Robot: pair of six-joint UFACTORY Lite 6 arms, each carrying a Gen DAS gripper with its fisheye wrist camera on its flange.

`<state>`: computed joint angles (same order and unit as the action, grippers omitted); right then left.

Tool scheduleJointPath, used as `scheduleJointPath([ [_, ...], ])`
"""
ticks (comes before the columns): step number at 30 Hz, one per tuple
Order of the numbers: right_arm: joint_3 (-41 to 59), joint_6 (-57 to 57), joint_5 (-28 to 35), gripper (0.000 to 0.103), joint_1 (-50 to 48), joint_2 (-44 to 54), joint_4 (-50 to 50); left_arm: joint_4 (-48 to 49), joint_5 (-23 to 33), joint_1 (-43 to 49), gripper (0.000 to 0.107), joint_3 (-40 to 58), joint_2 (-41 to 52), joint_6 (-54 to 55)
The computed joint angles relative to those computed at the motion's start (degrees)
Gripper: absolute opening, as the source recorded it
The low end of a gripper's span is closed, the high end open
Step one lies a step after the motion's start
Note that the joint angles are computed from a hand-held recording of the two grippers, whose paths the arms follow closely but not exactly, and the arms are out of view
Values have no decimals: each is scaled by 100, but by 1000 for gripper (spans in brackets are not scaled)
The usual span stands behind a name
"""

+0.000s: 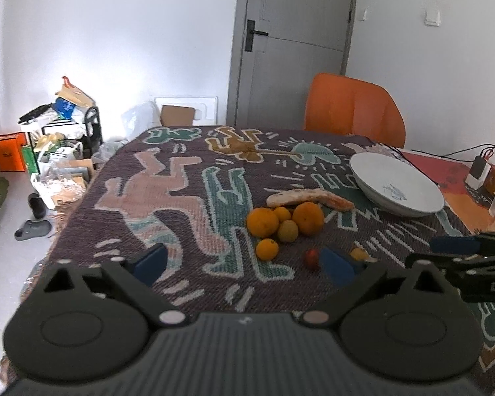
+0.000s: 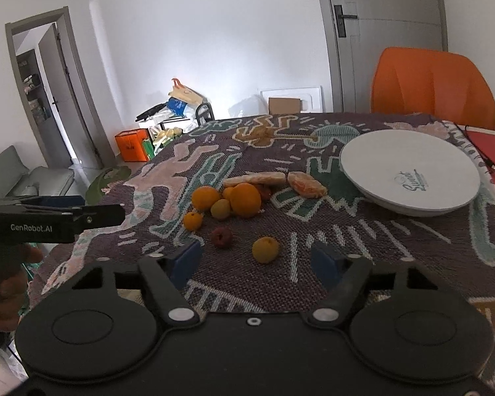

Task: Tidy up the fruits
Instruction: 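Grasp the yellow apricot with the right tool while the left tool grasps a small orange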

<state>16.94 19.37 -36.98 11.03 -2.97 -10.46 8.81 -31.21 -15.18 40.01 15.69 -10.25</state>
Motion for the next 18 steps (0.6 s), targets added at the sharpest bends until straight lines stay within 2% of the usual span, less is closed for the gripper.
scheduleJointPath([
  [1,107,-8,-24,67,-18,156,-28,30,28,-5,89,125,129,-31],
  [3,312,-36,-57,61,-50,447,-53,81,88,-14,78,412,415,-92],
  [6,688,-19,68,57,-99,862,-67,370,207,-9,70,846,836,-370],
  [11,1269,277,111,48,-281,1573,-518,694,394,-27,64,1515,1495,-682],
  [18,1807,374,157,46,-323,2247,-798,1020,617,-52,49,2301,2264,-1067],
])
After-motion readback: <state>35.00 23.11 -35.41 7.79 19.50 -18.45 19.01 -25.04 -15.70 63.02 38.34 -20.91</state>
